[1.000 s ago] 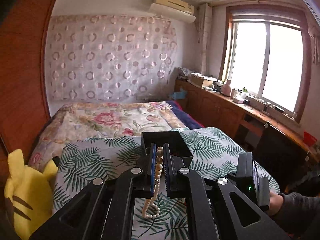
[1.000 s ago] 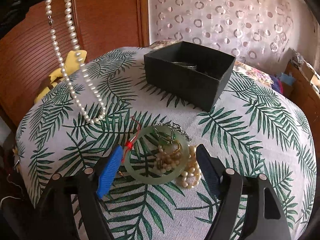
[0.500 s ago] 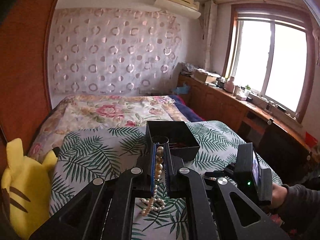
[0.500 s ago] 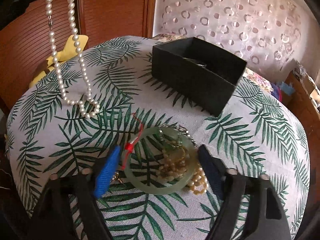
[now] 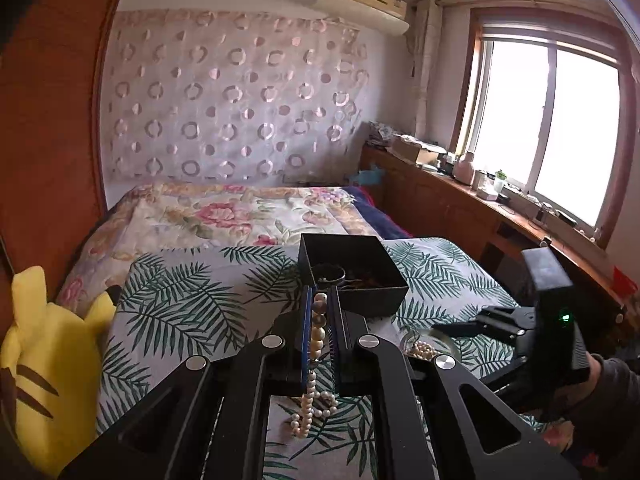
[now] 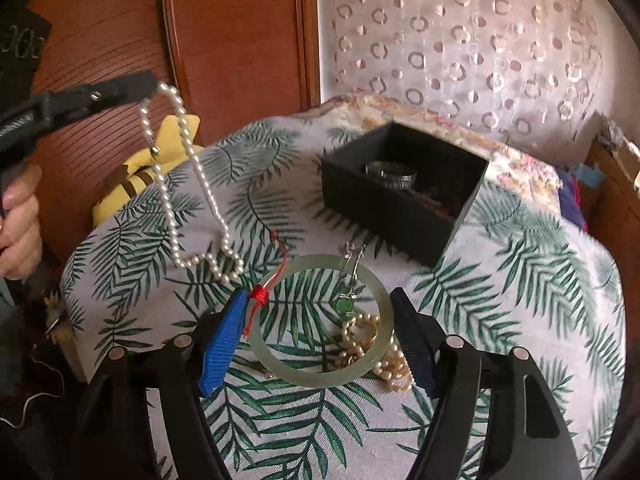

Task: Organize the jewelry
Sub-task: 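Carry the jade bangle over the box with the right gripper while the left lowers the pearls in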

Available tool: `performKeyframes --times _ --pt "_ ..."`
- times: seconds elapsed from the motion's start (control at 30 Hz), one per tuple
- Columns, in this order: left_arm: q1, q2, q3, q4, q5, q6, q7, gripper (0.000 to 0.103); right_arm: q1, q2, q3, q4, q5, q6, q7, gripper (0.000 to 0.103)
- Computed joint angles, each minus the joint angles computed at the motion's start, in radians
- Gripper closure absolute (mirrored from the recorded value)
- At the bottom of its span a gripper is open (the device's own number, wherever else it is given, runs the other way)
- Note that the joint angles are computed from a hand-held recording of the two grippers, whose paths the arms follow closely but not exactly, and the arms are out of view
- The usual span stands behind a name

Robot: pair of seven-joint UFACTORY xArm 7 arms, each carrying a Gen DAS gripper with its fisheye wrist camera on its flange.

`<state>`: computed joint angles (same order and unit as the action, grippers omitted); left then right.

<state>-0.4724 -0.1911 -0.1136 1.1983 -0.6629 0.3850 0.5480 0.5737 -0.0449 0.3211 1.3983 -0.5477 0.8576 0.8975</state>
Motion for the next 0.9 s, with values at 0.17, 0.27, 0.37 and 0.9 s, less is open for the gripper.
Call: performKeyframes --times 0.17,0.27,0.37,0.9 --pt "0.001 0.0 0.0 0.002 0.001 0.002 0.003 0.097 0.006 -0.001 0.008 0.025 -0.043 0.018 0.005 0.029" --pt "0.0 0.001 0.001 0.003 -0.002 0.001 0.005 0.097 0.007 0.0 0.006 0.031 -0.049 0.03 0.004 0.029" --pt "0.0 0.007 0.0 0.017 -0.002 0.003 0.011 0.097 -0.001 -0.004 -0.001 0.024 -0.049 0.023 0.014 0.029" --pt "0.036 0.235 -0.087 0.386 0.169 0.05 -0.087 0.097 -0.075 0.001 -0.042 0.073 -0.078 -0.012 -0.041 0.029"
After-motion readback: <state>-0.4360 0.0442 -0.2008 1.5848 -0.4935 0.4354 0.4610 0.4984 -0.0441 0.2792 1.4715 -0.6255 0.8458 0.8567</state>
